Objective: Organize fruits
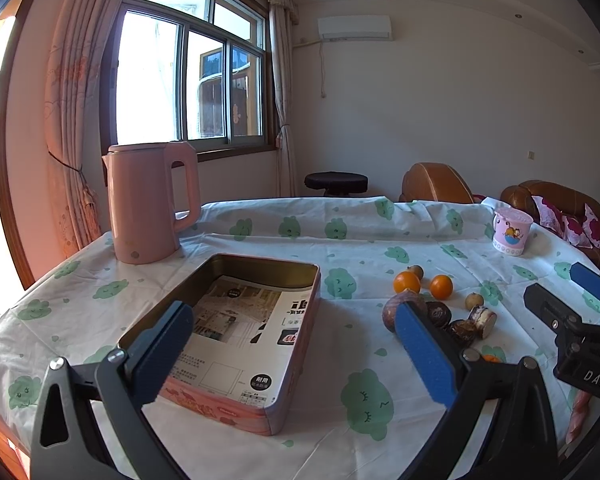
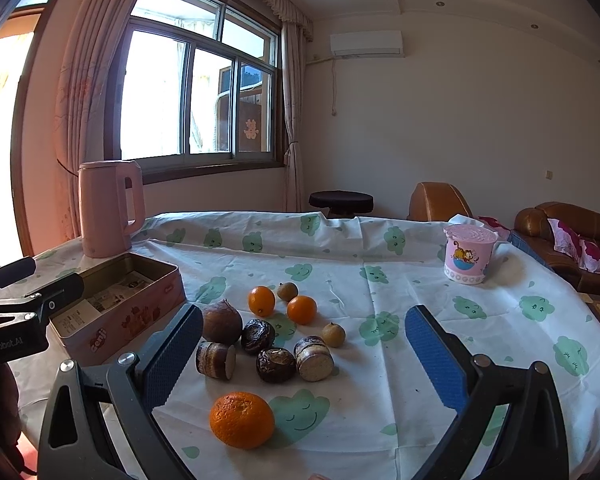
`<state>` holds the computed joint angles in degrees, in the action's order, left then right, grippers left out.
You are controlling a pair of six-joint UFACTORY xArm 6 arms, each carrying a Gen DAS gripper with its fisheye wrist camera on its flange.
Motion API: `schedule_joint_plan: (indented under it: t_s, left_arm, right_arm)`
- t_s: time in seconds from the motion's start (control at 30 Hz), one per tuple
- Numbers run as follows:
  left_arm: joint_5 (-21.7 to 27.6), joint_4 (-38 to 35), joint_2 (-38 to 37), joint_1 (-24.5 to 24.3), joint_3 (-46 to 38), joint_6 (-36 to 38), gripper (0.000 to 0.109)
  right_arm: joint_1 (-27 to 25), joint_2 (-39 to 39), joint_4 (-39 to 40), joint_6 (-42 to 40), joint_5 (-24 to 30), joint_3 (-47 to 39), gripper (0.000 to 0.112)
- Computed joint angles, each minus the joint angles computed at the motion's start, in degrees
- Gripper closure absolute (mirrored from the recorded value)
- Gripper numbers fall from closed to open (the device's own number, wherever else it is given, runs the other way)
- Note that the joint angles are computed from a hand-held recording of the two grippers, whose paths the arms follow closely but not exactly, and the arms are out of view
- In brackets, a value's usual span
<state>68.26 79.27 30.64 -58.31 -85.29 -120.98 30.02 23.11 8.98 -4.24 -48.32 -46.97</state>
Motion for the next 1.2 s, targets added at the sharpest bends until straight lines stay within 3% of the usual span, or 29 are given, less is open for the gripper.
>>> schedule_joint_plan:
  t_s: [0.57,0.83,0.97,1.1,1.2]
  left_arm:
    - [-0.66,-0.03,0.72,-0.1,1.6,-1.89,0.006]
    - [-2.71,-2.19,1.59,1.22,0.13,0.73,0.006]
    - [-4.19,-2.7,1.59,1.82,0.19,0.99,0.006]
    - [-4.97,-3.11,1.97,2.23,-0.54,1.86,0.006]
    - [-5.52,-3.43,2.0,2.39,-0.7,1.97,0.006]
  right_arm:
    - [0.69,0.92,0.43,-2.27,2.24,-1.01,0.01]
    - [1.34,3.52,-0.59,-5.37,12.15,-4.41,0.01]
    - [0.06,3.38,-4.95,-2.43,13.91,-4.55,0.011]
    - [-1.45,3.43,-10.97,1.59,19.95,-6.33,0.029]
    - [-2.06,3.4,-14.64,3.8,24.72,-7.61,0.035]
